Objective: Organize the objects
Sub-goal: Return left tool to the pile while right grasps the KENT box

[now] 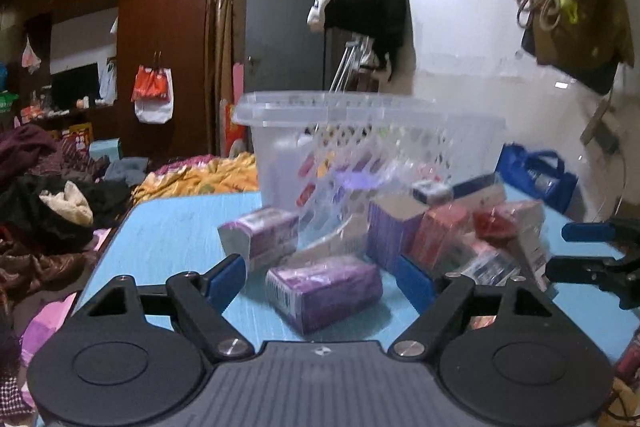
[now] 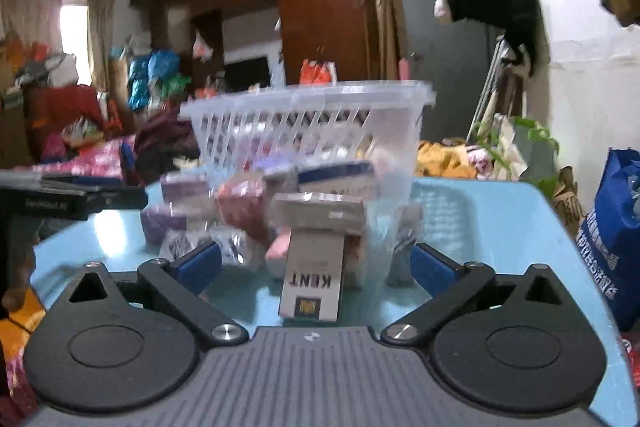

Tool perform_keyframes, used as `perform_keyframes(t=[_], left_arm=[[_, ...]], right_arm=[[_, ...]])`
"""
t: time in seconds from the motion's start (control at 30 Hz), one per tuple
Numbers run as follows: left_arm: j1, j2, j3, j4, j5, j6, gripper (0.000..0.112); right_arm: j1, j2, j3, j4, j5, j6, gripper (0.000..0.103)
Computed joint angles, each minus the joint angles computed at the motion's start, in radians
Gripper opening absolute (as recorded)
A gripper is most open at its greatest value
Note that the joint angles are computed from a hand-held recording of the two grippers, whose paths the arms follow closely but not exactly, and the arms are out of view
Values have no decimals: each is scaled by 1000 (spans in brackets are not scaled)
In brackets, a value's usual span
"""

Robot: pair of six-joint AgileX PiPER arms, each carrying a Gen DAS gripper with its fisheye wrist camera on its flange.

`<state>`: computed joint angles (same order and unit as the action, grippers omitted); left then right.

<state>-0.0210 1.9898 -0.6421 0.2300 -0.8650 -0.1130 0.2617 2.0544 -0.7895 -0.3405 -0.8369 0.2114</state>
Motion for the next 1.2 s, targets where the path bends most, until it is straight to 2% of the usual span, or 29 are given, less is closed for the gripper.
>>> perform_keyframes(t=[0.1,0.13,0.17,0.3,0.4,0.53,0.6,0.67,0.8,0.83,1.03,1.2], left_arm=[[-15,17,-25,-16,48,3,85],[-22,17,-36,-29,69,5,85],[-30,15,-40,-54,83,16,85],[-66,7,-84,-108,171,40,85],[-85,14,-146,-128,287,60,85],[-85,15,-164,-153,322,53,79],[-83,12,-150,-156,307,60,78],[-71,5,-119,-137,259,39,77],[-6,6,-56,61,104,-79,76],[3,7,-44,71,78,-83,76],[28,11,-28,114,6,-114,75],[41,28,-16,126,-72,-121,75]], right_arm=[[23,2,-26,30,62,-46,87],[30,2,-32,41,79,-60,77],[36,3,-36,48,96,-63,72],[48,-1,-54,42,159,-57,68],[54,-9,-50,60,166,-69,68],[97,-3,-40,201,162,-197,63],[109,-3,-36,251,153,-238,58],[110,0,-24,267,124,-246,42],[85,5,3,192,58,-196,41],[81,8,7,183,43,-191,41],[38,2,34,70,-17,-96,41],[21,-38,98,48,-97,-75,41]])
